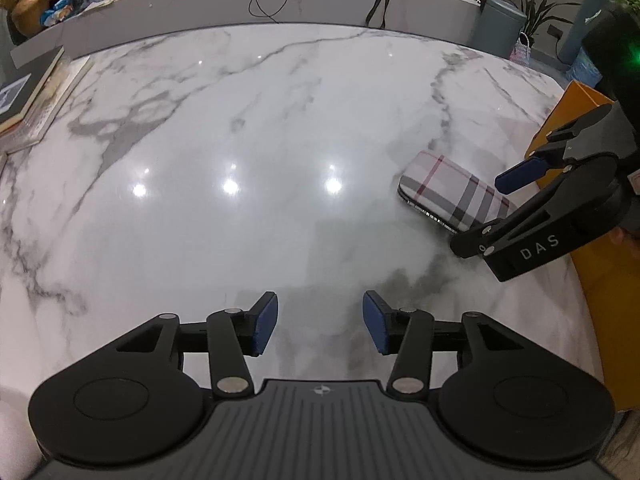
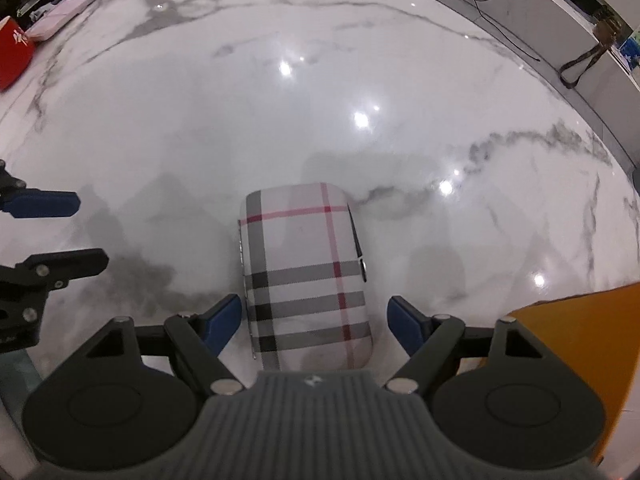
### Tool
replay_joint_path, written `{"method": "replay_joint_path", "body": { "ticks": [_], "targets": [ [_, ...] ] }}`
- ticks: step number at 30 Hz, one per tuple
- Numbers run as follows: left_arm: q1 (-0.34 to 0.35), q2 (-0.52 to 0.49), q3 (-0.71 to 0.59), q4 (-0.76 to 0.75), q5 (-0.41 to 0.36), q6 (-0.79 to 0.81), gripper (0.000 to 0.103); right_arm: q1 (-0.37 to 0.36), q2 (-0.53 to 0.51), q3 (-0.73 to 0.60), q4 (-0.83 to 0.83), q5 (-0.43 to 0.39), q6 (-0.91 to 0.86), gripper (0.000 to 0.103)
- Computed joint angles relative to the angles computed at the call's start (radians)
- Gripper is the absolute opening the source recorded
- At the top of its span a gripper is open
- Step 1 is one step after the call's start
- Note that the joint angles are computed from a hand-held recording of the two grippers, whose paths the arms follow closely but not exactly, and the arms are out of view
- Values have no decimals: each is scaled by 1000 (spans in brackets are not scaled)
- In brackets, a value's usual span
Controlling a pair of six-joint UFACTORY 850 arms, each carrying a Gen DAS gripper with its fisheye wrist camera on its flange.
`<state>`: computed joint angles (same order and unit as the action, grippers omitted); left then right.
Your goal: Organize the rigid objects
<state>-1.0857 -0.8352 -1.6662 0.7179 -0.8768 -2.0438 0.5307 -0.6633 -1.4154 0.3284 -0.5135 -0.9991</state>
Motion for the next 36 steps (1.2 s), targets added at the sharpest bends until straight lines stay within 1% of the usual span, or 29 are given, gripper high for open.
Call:
{"method": "replay_joint_path", "body": {
  "ticks": [3,4,5,6,10,12,21,26,31,36],
  "targets": [
    [1,1,3,-8,1,-4,56,-10,-6,-4,71,-28,-22,72],
    [0,2,3,-8,-2,-9,56,-11,-2,1,74,-24,-22,67],
    [-1,3,2,-7,-5,-14,56,-12,6,12,86,-16,-32,65],
    [-2,4,2,-4,-7,-20,56,-12,9,16,85,-17,-29,65],
    [-7,7,-4,13,-13,-41,56,-10,45,70,89,27,-32,64],
    [-9,5,-13,19,-18,-40,56,-13,68,100,130,52,-77,64],
    [-22,-2,-51,46,-51,-47,56,-31,206,216,235,90,-217,62],
    [-32,4,-63,72,-77,-68,56,-44,280,255,284,105,-290,62],
    [-43,12,-78,95,-103,-81,56,-68,348,274,342,113,-355,62],
    [-53,12,-99,114,-134,-81,56,-119,407,276,447,127,-425,62]
  ]
}}
